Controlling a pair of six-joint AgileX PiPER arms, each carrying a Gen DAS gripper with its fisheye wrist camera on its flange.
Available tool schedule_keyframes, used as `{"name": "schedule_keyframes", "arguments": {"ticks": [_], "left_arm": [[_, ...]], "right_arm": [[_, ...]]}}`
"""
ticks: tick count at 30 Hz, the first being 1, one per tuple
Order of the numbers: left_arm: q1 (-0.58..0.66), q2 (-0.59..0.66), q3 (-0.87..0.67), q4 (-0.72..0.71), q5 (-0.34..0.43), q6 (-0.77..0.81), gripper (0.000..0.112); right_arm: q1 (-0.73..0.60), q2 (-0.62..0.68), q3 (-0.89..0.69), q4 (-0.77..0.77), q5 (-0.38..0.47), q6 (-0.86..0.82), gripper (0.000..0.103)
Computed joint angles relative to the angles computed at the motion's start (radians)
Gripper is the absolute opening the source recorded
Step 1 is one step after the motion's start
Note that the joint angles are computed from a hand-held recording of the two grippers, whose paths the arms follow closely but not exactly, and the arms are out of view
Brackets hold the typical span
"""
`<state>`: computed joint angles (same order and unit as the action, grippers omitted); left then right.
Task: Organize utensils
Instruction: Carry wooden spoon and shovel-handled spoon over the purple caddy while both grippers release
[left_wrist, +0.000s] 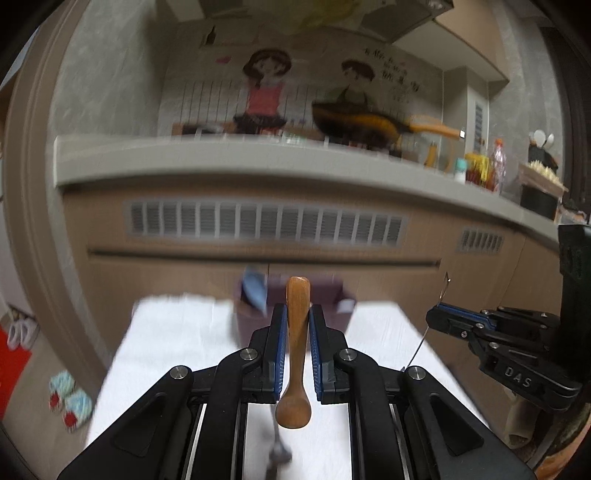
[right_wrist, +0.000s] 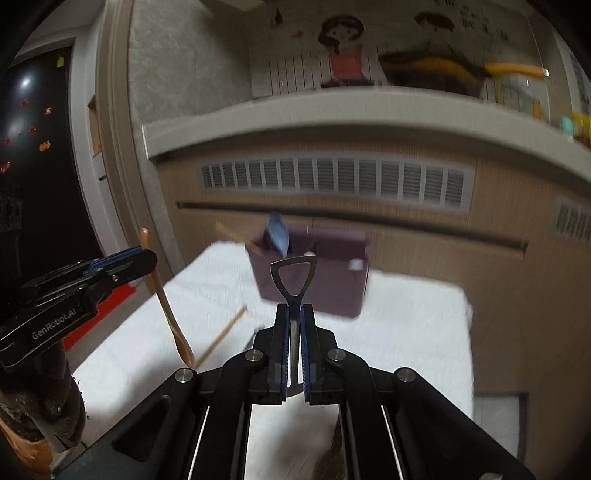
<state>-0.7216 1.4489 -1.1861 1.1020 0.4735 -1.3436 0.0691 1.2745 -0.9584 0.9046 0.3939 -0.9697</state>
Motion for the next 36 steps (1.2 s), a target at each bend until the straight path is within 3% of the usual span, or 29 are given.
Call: {"name": "schedule_keyframes", "arguments": {"ticks": [7, 14, 20, 31, 36], "left_arm": [[0.097, 0.182, -0.404, -0.140, -0.024, 0.290, 0.012], [0.230, 0.440, -0.844, -0.622, 0.011, 0.781, 0.012], [0.285, 0.591, -0.945, -0.796, 0.025, 0.913, 0.012], [0.342, 0.882, -1.132, -1.110, 0.186, 1.131, 0.013], [0.337, 0.854, -1.017, -1.114, 0.135, 1.128, 0.014]], "right_arm": [[-0.022, 0.174, -0.429, -0.165, 0.074, 0.172, 0.006], [-0.018, 0.418, -0.819, -0.351, 0.148, 0.375, 0.006], [-0.016, 0.569, -0.920, -0.396, 0.165, 0.423, 0.005], [0.000, 0.839, -0.986, -0.459, 0.252, 0.510, 0.005], [-0.008, 0.840, -0.920, -0.445, 0.239, 0.489, 0.006]]}}
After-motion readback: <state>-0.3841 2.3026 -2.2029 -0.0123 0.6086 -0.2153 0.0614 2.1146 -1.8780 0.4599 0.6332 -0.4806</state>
